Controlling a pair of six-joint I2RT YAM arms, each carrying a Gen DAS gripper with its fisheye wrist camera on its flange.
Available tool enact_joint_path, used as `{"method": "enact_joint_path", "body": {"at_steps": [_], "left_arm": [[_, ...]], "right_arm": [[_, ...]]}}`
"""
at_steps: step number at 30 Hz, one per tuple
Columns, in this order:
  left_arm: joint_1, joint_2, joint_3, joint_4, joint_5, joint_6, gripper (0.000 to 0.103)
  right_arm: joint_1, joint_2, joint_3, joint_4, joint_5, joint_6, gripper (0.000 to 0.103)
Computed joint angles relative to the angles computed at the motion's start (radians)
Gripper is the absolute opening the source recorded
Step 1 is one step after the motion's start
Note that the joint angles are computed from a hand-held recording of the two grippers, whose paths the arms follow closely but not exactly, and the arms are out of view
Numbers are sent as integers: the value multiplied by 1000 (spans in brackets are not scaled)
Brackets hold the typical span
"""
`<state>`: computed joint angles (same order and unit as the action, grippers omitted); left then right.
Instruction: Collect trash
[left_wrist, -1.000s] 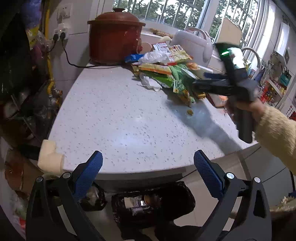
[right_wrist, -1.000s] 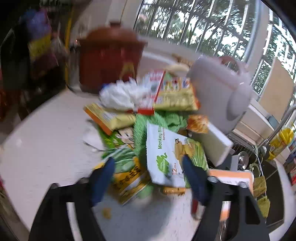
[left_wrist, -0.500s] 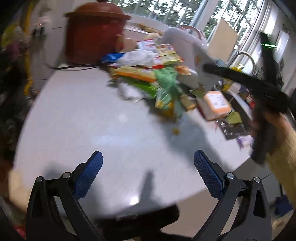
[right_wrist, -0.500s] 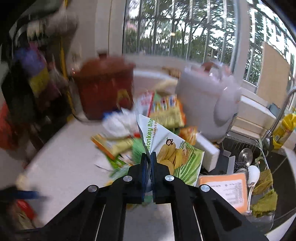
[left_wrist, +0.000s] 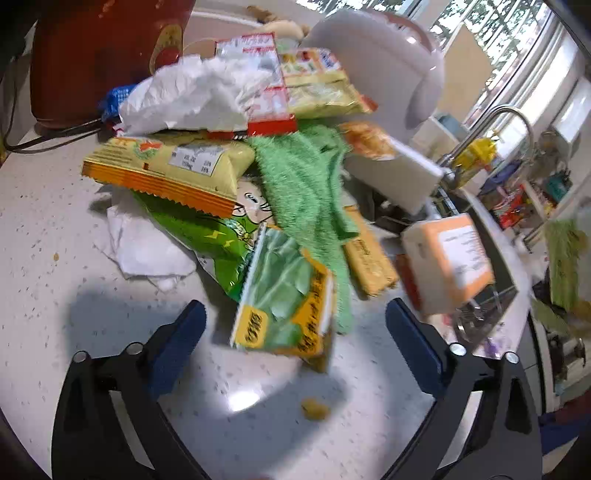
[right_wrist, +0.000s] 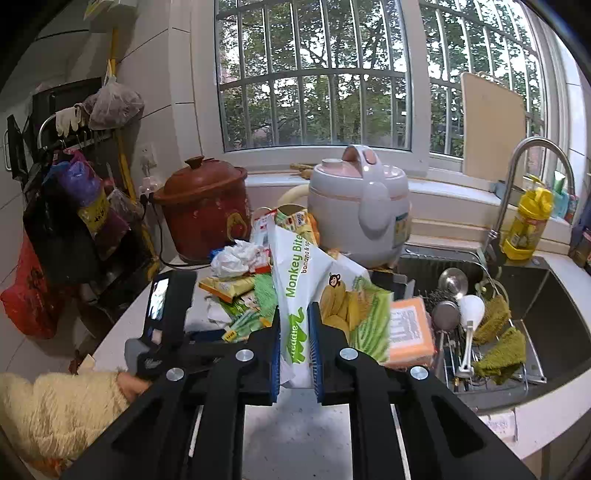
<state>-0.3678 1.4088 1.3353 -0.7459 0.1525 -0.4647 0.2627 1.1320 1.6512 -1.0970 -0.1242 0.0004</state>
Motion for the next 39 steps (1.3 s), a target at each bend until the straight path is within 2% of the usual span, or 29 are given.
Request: {"method": "enact_joint_path", "body": {"at_steps": [1, 2, 3, 4, 6, 8, 12, 16, 17, 18, 19, 20, 23, 25, 30, 34, 36, 37, 38, 39], "left_arm": [[-8, 0, 1, 7, -22, 6, 92], [-10, 4, 5, 2, -27, 9, 79], [-15, 8, 11, -5, -42, 13, 50], [-12, 22, 26, -18, -45, 18, 35], [2, 16, 15, 3, -1, 26, 23], [-13, -4, 3, 7, -18, 47, 17], [-27, -41, -1, -14, -55, 73, 15], [8, -94, -32, -36, -36, 74, 15], [21, -118, -44, -43, -26, 79, 15], [18, -116, -46, -38, -32, 76, 15], [27, -134, -55, -44, -28, 78, 15], [34, -143, -57, -48, -23, 79, 15], [49, -207, -71, -75, -11, 85, 15], [59, -254, -77, -102, 3, 96, 15], [70, -336, -74, -177, 14, 109, 15], [94, -389, -67, -235, 26, 111, 15], [102, -411, -64, -262, 22, 110, 15], [111, -422, -65, -275, 23, 108, 15], [119, -433, -67, -285, 27, 105, 15], [124, -441, -67, -294, 27, 103, 15]], "right_arm": [[-5, -8, -16, 6, -4, 1, 13], [-10, -16, -29, 12, -6, 1, 13], [-11, -22, -37, 10, -5, 1, 13], [-12, -28, -49, 12, -6, 4, 13], [-15, -38, -70, 18, -6, 6, 13], [-2, -44, -91, 32, 6, 12, 10], [25, -39, -106, 42, 21, 22, 0], [-5, -28, -123, 28, -50, 23, 3], [-41, -41, -138, 28, -101, 13, 13], [-66, -52, -146, 23, -121, 6, 68], [-80, -66, -156, 20, -115, 11, 96], [-113, -102, -188, 35, -130, 11, 92], [-137, -141, -242, -42, -123, -87, 94], [-93, -177, -314, -64, -94, -107, 94], [175, -250, -516, 62, 140, -83, 98], [201, -214, -614, 138, 195, -131, 98], [169, -193, -643, 174, 184, -158, 97], [141, -174, -649, 182, 161, -171, 92], [91, -164, -649, 187, 85, -173, 90], [41, -137, -633, 172, 12, -173, 81]]}}
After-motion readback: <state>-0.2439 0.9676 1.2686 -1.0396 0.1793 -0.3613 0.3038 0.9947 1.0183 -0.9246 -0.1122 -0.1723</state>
